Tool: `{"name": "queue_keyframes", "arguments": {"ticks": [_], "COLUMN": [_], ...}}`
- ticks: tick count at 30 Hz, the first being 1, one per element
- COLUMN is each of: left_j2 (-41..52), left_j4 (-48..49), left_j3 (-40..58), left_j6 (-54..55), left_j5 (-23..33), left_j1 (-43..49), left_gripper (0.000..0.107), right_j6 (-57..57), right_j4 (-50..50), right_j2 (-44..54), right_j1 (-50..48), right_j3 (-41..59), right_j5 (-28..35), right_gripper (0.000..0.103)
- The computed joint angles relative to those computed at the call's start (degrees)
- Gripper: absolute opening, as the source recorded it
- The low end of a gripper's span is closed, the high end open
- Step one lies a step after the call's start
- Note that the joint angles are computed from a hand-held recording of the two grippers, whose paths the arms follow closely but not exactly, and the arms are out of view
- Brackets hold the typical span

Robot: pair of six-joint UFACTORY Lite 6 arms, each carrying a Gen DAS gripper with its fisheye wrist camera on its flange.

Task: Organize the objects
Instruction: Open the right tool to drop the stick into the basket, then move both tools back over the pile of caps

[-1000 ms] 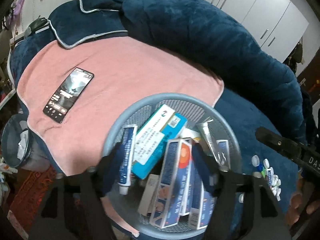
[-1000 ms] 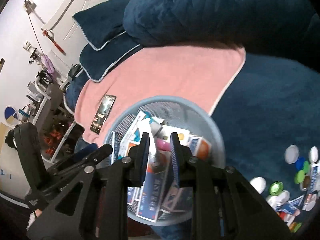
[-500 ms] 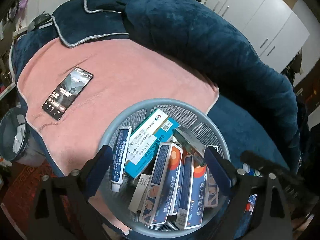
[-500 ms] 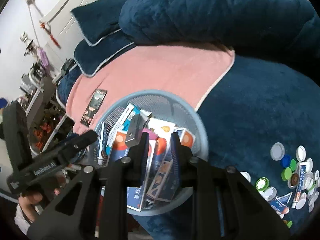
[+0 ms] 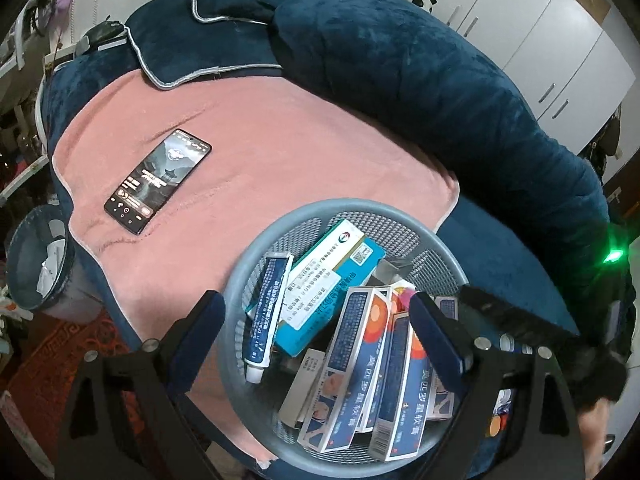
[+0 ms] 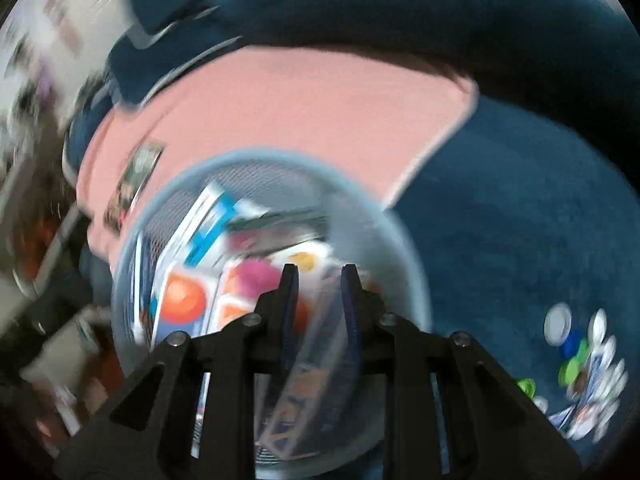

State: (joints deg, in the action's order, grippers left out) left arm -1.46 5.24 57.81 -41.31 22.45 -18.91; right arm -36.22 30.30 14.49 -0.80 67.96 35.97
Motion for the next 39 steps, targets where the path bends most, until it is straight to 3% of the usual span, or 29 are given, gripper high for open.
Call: {"name": "queue_keyframes", "arguments": {"ticks": [3,7,21,22,23,24,32,39], "left_j2": [0.5,1.0,3.2,3.4,3.7,3.9,6.8,12.1], "left_j4": [-3.1,-1.7,22.3,22.8,23.5,24.5,30.1,24.2], "left_j3": [0.3,1.1,7.5,8.0,8.6,9.2,15.1,22.1], "left_j6": [2.6,1.7,-20.1,-20.6,-21.4,-22.4,-28.1,-22.8], "left_j5": [-0.6,-0.1,8.7,9.0,9.2,9.5,14.0,14.2], "left_j1": [0.4,-1.0,-10.6,-11.2,-12.2,-13.1,-20.7,-25.6], "left_gripper": [0.094,0.094,0.102,0.102,0.102,0.102,0.102,0.102], "right_j6": [-4.5,-6.1,-11.3,-11.5,-12.6,-14.0,-24.8,-29.7], "right_j4": [6.2,5.4,8.6,8.5,9.0,9.8,16.2,15.9], "right_j2": [-0.5,-3.4,-10.4,-10.9,-11.7,-12.3,-17.8,-17.6], "right_j1": [-6.4,-7.8,-14.7,-15.4,-16.6,-18.1,-30.1,-40.9], "right_j3": [2.2,1.1,-1.3,-1.4,-1.6,-1.8,-8.1,-9.1], "right_j5": [5.0,6.3,13.3,13.5,14.1,15.0,18.5,21.5], "right_gripper": [0.023,0.023,0.025,0.028,0.053,0.101,0.103,0.103]}}
